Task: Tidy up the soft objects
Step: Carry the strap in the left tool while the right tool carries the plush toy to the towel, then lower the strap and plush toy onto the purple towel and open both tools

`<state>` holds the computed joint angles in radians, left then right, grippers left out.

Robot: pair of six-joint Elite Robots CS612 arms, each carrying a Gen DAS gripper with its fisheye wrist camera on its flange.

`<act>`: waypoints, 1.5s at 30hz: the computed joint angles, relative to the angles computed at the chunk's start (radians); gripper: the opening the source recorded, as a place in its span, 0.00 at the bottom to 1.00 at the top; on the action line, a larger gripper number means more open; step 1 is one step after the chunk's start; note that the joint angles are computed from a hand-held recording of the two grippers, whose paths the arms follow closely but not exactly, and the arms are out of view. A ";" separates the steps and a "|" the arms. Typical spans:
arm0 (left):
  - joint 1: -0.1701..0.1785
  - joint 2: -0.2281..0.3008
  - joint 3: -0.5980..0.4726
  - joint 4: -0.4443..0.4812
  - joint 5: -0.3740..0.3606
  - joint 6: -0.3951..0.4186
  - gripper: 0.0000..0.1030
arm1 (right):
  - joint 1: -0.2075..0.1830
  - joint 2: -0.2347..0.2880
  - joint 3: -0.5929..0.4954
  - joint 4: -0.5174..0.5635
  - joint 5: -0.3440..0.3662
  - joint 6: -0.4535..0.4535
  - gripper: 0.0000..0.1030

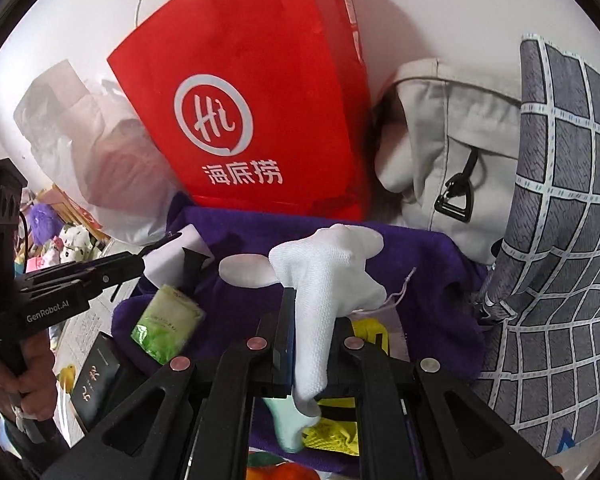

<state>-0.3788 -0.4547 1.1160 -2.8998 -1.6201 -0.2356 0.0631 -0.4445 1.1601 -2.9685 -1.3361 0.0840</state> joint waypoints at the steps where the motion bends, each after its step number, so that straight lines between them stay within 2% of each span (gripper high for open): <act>1: 0.000 0.004 -0.005 0.003 -0.003 0.002 0.20 | -0.001 0.003 -0.003 0.006 0.001 0.001 0.10; 6: -0.002 0.029 -0.044 0.067 -0.006 0.008 0.20 | 0.004 0.032 -0.056 0.099 -0.009 0.008 0.11; 15: -0.007 0.049 -0.074 0.118 -0.003 0.004 0.20 | 0.001 0.039 -0.058 0.101 -0.021 0.021 0.12; 17: -0.008 0.051 -0.079 0.126 -0.003 0.008 0.20 | 0.002 0.040 -0.058 0.099 -0.025 0.019 0.18; 21: -0.005 0.055 -0.089 0.126 -0.027 0.008 0.20 | 0.004 0.040 -0.055 0.076 -0.025 0.011 0.38; 22: -0.004 0.053 -0.085 0.120 -0.032 0.011 0.20 | 0.004 0.037 -0.048 0.064 -0.027 0.007 0.45; 24: -0.004 0.050 -0.080 0.114 -0.033 0.009 0.20 | 0.005 0.027 -0.033 0.041 -0.044 -0.002 0.48; 28: -0.001 0.042 -0.070 0.110 -0.038 0.001 0.24 | 0.009 0.009 -0.006 -0.008 -0.106 -0.018 0.50; 35: 0.005 0.027 -0.050 0.090 -0.059 0.001 0.25 | 0.009 -0.026 0.050 -0.086 -0.179 -0.018 0.50; 39: 0.008 0.013 -0.031 0.071 -0.074 0.003 0.25 | 0.010 -0.061 0.107 -0.145 -0.181 0.008 0.50; 44: 0.004 -0.013 0.006 0.033 -0.080 0.013 0.25 | 0.023 -0.116 0.206 -0.165 -0.176 0.027 0.53; 45: 0.003 -0.018 0.016 0.024 -0.080 0.014 0.29 | 0.028 -0.125 0.224 -0.174 -0.180 0.028 0.54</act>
<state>-0.3755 -0.4729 1.1316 -2.8758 -1.7001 -0.2218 0.0907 -0.5692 1.3840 -3.1423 -1.5165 0.1115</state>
